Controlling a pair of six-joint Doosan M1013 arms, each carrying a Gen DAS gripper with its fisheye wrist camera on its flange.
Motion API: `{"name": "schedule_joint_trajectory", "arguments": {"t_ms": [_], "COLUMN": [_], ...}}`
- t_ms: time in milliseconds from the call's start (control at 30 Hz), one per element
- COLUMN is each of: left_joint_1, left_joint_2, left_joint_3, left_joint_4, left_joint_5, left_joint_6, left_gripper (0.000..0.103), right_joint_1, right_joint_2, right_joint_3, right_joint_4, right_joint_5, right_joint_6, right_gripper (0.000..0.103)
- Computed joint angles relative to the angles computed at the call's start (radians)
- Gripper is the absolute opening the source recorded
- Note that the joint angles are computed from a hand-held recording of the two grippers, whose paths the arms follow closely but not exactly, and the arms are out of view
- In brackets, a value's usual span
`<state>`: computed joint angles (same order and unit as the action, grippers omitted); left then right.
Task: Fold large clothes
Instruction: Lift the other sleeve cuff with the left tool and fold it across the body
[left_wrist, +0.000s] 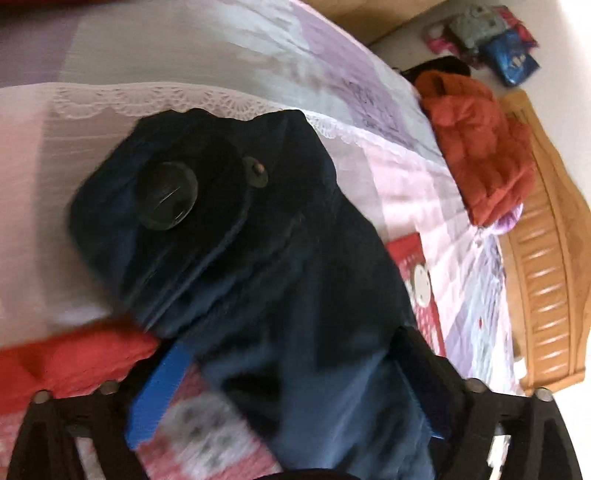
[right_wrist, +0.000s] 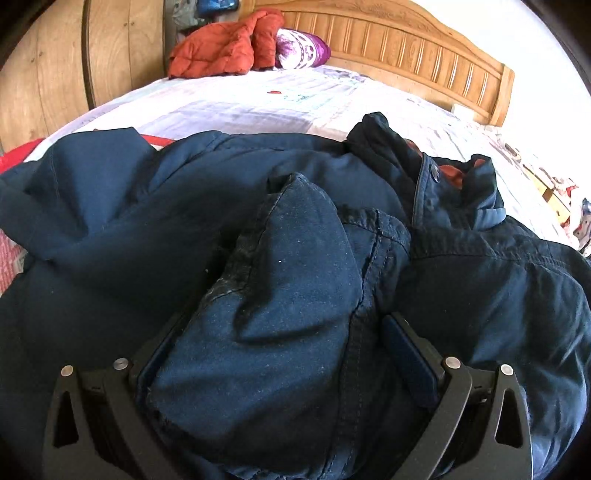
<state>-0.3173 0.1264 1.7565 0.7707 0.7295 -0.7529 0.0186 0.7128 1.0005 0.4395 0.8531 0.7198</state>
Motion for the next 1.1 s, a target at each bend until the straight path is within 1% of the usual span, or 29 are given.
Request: {"name": "schedule_joint_trajectory", "arguments": {"t_ms": [33,100,133,167,200,267,333,400,433,500,567,633,667,733,767,800,867,900,933,1000,1033,1100], "left_joint_1": [0.008,0.022,0.016,0.016,0.015,0.005,-0.017,-0.041,-0.056,-0.087,-0.124,-0.155,-0.169,-0.194,-0.209,-0.223,-0.249,-0.263,-0.274,-0.294,-0.301,-0.320], "left_joint_2": [0.012,0.022,0.027,0.036,0.052,0.069,0.078,0.078,0.076,0.084,0.109,0.147,0.171,0.220,0.251,0.283,0.337,0.380,0.413,0.505,0.551,0.670], "left_joint_3": [-0.015,-0.032,-0.043,-0.061,-0.093,-0.129,-0.165,-0.202,-0.218,-0.281,-0.364,-0.459,-0.511,-0.609,-0.665,-0.718,-0.801,-0.861,-0.906,-1.024,-1.089,-1.255], "left_joint_4": [-0.010,-0.013,-0.006,-0.011,-0.046,-0.053,-0.023,0.040,0.071,0.124,0.143,0.130,0.102,0.054,0.021,-0.009,-0.062,-0.117,-0.159,-0.296,-0.352,-0.462], "left_joint_5": [-0.011,-0.053,-0.051,-0.048,-0.015,0.050,0.122,0.152,0.158,0.161,0.167,0.152,0.129,0.088,0.067,0.048,0.023,0.003,-0.001,0.013,0.043,0.143], "left_joint_6": [0.020,0.079,0.110,0.171,0.266,0.348,0.402,0.436,0.454,0.555,0.683,0.815,0.876,0.989,1.051,1.111,1.206,1.264,1.309,1.415,1.470,1.580], "left_gripper": [0.095,0.089,0.066,0.029,0.026,0.019,0.017,0.017,0.017,0.017,0.017,0.017,0.017,0.017,0.017,0.017,0.017,0.017,0.017,0.017,0.017,0.017], "right_joint_1": [-0.002,-0.004,-0.005,-0.005,-0.005,-0.007,-0.008,-0.009,-0.009,-0.010,-0.009,-0.007,-0.008,-0.017,-0.028,-0.046,-0.086,-0.110,-0.126,-0.171,-0.189,-0.232], "right_joint_2": [-0.002,-0.004,-0.006,-0.007,-0.006,-0.007,-0.008,-0.007,-0.007,-0.006,-0.005,0.000,0.003,0.012,0.015,0.007,-0.023,-0.043,-0.053,-0.077,-0.081,-0.080], "right_joint_3": [0.001,0.004,0.006,0.008,0.008,0.009,0.011,0.010,0.010,0.008,0.006,-0.007,-0.019,-0.054,-0.079,-0.088,-0.072,-0.059,-0.051,-0.037,-0.038,-0.057], "right_joint_4": [0.003,0.007,0.009,0.011,0.012,0.017,0.022,0.028,0.030,0.032,0.029,0.014,0.010,0.031,0.053,0.106,0.210,0.255,0.275,0.299,0.296,0.268], "right_joint_5": [0.002,0.002,0.001,0.001,0.001,0.002,0.001,0.002,0.003,0.005,0.007,0.023,0.042,0.107,0.156,0.187,0.198,0.193,0.186,0.162,0.153,0.144], "right_joint_6": [-0.002,-0.005,-0.007,-0.008,-0.008,-0.010,-0.012,-0.013,-0.013,-0.012,-0.009,0.004,0.012,0.016,0.030,0.034,0.001,-0.025,-0.044,-0.079,-0.080,-0.062], "right_gripper": [0.103,0.103,0.103,0.103,0.103,0.103,0.103,0.103,0.103,0.103,0.103,0.103,0.103,0.103,0.100,0.099,0.099,0.099,0.099,0.099,0.099,0.099]}}
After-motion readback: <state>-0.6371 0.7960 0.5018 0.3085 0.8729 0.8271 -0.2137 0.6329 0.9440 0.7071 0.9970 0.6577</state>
